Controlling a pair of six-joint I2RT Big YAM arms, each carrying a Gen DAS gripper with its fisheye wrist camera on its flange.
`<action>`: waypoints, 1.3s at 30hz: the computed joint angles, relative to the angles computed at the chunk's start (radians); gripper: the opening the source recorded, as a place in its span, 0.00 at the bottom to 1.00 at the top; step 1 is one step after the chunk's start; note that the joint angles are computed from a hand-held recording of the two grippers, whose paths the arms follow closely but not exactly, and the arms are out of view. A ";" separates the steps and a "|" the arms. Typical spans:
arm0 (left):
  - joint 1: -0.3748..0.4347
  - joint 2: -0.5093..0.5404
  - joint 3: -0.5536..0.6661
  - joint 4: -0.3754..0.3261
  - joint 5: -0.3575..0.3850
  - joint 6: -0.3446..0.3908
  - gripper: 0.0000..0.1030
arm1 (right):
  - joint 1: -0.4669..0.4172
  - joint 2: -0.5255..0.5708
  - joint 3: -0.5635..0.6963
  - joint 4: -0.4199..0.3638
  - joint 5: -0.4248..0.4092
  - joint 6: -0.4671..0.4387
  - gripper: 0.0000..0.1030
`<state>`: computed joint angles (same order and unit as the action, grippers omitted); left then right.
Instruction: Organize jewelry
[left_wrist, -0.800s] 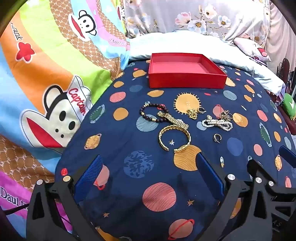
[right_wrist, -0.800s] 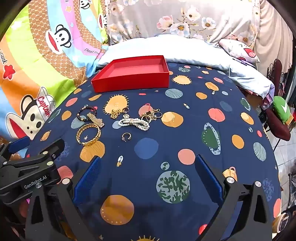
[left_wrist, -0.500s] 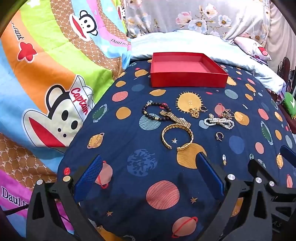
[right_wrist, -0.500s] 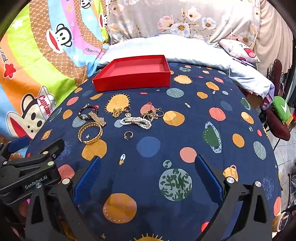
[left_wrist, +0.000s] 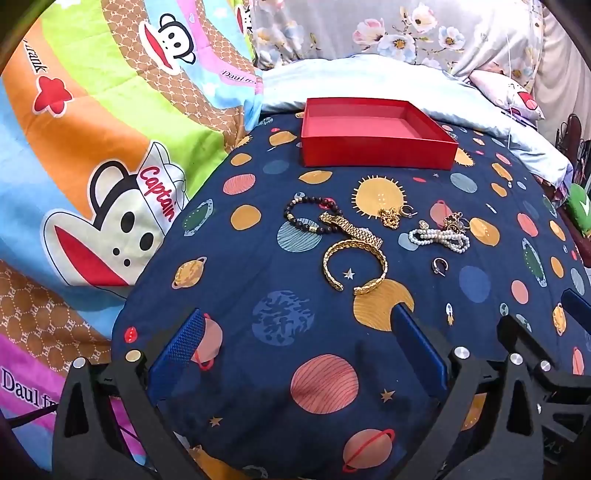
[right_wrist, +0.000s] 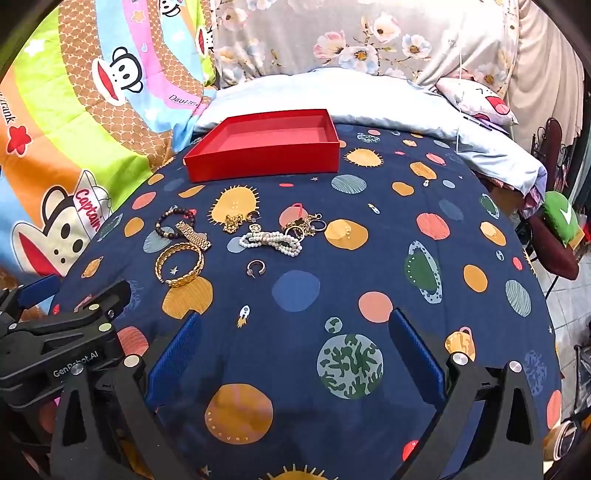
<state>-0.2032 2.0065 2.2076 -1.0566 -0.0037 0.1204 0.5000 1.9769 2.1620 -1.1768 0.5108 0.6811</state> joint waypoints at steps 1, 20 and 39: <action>0.000 0.000 0.001 -0.001 -0.001 0.001 0.95 | 0.002 -0.003 -0.008 0.004 0.000 0.004 0.95; -0.004 0.007 0.002 -0.017 -0.004 -0.009 0.95 | -0.003 -0.015 -0.030 0.012 -0.011 0.004 0.95; -0.001 0.020 0.022 -0.040 -0.002 -0.007 0.95 | -0.003 -0.008 -0.022 0.006 -0.017 0.016 0.95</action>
